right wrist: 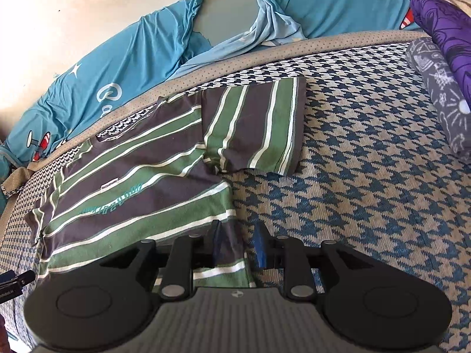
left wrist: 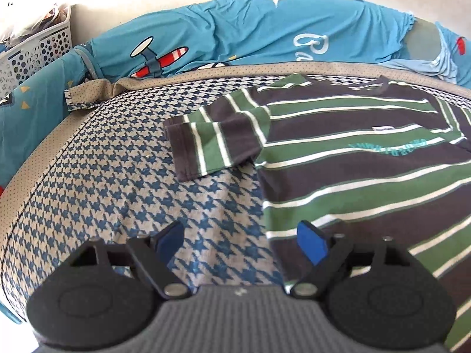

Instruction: Fold clothes

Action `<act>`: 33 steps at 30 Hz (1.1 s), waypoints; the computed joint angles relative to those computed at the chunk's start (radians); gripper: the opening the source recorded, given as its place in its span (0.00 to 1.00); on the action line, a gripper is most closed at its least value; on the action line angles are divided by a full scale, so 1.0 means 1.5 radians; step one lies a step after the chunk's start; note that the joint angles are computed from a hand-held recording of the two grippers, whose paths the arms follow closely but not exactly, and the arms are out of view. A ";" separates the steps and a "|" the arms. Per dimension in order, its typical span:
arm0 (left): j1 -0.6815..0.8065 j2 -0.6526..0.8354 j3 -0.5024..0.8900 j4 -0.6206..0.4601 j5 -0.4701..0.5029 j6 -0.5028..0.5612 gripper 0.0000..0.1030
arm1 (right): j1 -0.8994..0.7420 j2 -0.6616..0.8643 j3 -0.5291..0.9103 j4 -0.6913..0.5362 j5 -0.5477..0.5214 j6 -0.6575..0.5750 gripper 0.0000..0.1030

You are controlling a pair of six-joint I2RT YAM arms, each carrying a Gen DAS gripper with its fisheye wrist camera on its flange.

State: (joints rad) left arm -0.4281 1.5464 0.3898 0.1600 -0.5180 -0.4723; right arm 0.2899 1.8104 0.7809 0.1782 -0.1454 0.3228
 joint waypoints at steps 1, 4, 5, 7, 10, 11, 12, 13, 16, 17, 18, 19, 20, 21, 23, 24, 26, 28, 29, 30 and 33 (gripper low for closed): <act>-0.016 0.001 -0.002 0.001 -0.003 -0.007 0.84 | 0.001 -0.008 -0.010 0.003 -0.007 0.001 0.23; -0.050 0.020 0.001 0.003 -0.014 -0.022 0.84 | 0.002 -0.046 -0.050 0.019 -0.002 0.007 0.25; -0.055 0.027 0.003 0.003 -0.013 -0.028 0.84 | -0.001 -0.062 -0.067 0.026 0.003 0.013 0.27; -0.065 0.037 0.006 0.004 -0.008 -0.037 0.84 | -0.014 -0.087 -0.093 0.029 0.002 0.027 0.30; -0.084 0.035 -0.001 0.012 -0.018 -0.043 0.84 | -0.034 -0.115 -0.127 0.030 0.000 0.043 0.30; -0.089 0.033 -0.003 0.015 -0.020 -0.046 0.84 | -0.038 -0.124 -0.139 0.029 0.000 0.045 0.30; -0.092 0.032 -0.004 0.018 -0.020 -0.049 0.84 | -0.039 -0.133 -0.151 0.026 -0.001 0.044 0.30; -0.095 0.031 -0.006 0.021 -0.020 -0.052 0.84 | -0.041 -0.142 -0.162 0.023 -0.002 0.043 0.30; -0.102 0.032 -0.004 0.024 -0.019 -0.062 0.84 | -0.037 -0.171 -0.198 0.013 0.004 0.039 0.30; -0.103 0.033 -0.003 0.025 -0.016 -0.063 0.85 | -0.034 -0.181 -0.210 0.009 0.009 0.037 0.30; -0.104 0.034 -0.002 0.027 -0.013 -0.063 0.86 | -0.031 -0.191 -0.222 0.009 0.014 0.036 0.30; -0.106 0.038 0.001 0.029 -0.012 -0.064 0.86 | -0.027 -0.200 -0.235 0.010 0.020 0.035 0.31; -0.109 0.041 0.003 0.031 -0.011 -0.064 0.86 | -0.023 -0.209 -0.245 0.010 0.027 0.034 0.31; -0.112 0.045 0.005 0.033 -0.010 -0.064 0.86 | -0.019 -0.215 -0.255 0.010 0.035 0.031 0.32; -0.117 0.051 0.010 0.034 -0.012 -0.064 0.88 | -0.011 -0.226 -0.272 0.012 0.046 0.024 0.32; -0.120 0.054 0.012 0.034 -0.014 -0.066 0.88 | -0.008 -0.231 -0.279 0.016 0.049 0.021 0.33; -0.123 0.057 0.015 0.032 -0.019 -0.071 0.91 | 0.004 -0.240 -0.291 0.020 0.059 0.015 0.35; -0.122 0.058 0.016 0.029 -0.021 -0.076 0.92 | 0.018 -0.248 -0.302 0.022 0.068 0.014 0.37; -0.120 0.057 0.016 0.027 -0.022 -0.078 0.92 | 0.025 -0.252 -0.308 0.023 0.073 0.015 0.37; -0.119 0.055 0.015 0.025 -0.023 -0.081 0.92 | 0.033 -0.256 -0.313 0.023 0.079 0.014 0.37; -0.112 0.050 0.011 0.021 -0.020 -0.085 0.93 | 0.074 -0.268 -0.326 0.020 0.113 0.017 0.37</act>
